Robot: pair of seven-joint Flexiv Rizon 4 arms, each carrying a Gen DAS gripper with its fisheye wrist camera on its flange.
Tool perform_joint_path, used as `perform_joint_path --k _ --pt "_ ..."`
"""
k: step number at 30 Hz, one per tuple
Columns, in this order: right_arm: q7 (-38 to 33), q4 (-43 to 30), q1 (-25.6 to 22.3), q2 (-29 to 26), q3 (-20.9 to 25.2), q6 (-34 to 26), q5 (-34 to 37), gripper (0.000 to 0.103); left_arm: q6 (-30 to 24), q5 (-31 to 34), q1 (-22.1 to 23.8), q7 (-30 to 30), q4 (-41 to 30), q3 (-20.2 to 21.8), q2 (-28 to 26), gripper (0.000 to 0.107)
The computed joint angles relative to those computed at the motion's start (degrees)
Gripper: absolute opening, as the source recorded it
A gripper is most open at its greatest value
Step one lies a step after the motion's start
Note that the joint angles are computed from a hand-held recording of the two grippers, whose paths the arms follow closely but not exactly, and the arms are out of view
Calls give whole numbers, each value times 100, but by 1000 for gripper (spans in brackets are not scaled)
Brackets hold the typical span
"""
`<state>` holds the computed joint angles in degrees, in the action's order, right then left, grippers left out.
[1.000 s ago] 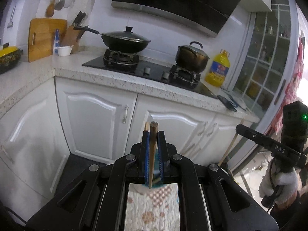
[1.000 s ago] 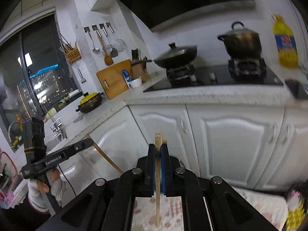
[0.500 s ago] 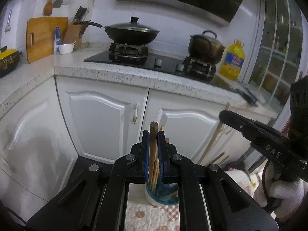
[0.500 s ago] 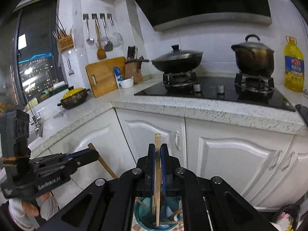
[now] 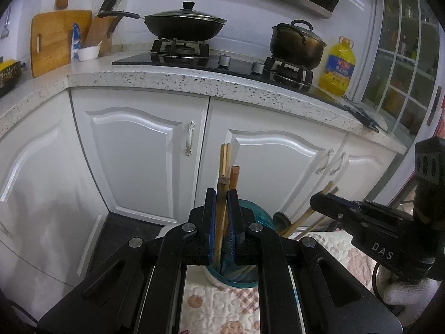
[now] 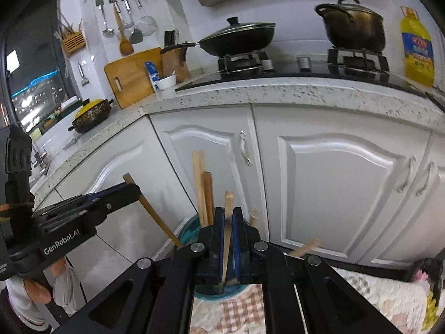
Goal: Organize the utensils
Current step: 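Lower the chopstick into the holder with the left tool while the right tool lowers its chopstick in, then open both tools to release the chopsticks and pull back from the holder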
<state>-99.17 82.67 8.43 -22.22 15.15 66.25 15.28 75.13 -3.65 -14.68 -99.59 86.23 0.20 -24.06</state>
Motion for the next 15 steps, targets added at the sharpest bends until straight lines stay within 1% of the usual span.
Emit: perform_joint_path --k 3,6,7,8,12,15 --pt "33 -36 -142 42 63 -203 233 5 -113 80 -72 -115 -68 74 4 7" --pt "-117 -103 -275 86 150 -445 542 11 -226 92 -76 -203 -81 77 34 8" --pt "-105 -89 -252 118 114 -473 555 21 -276 98 -70 -209 -84 69 50 9" --pt "10 -4 -187 184 16 -435 480 28 -307 127 -73 -227 -91 80 63 10" --pt "-148 43 -274 339 50 -419 769 28 -287 279 -124 -367 -22 125 167 15" --pt "-145 141 -209 439 -46 -408 710 29 -283 455 -214 -573 25 209 248 30"
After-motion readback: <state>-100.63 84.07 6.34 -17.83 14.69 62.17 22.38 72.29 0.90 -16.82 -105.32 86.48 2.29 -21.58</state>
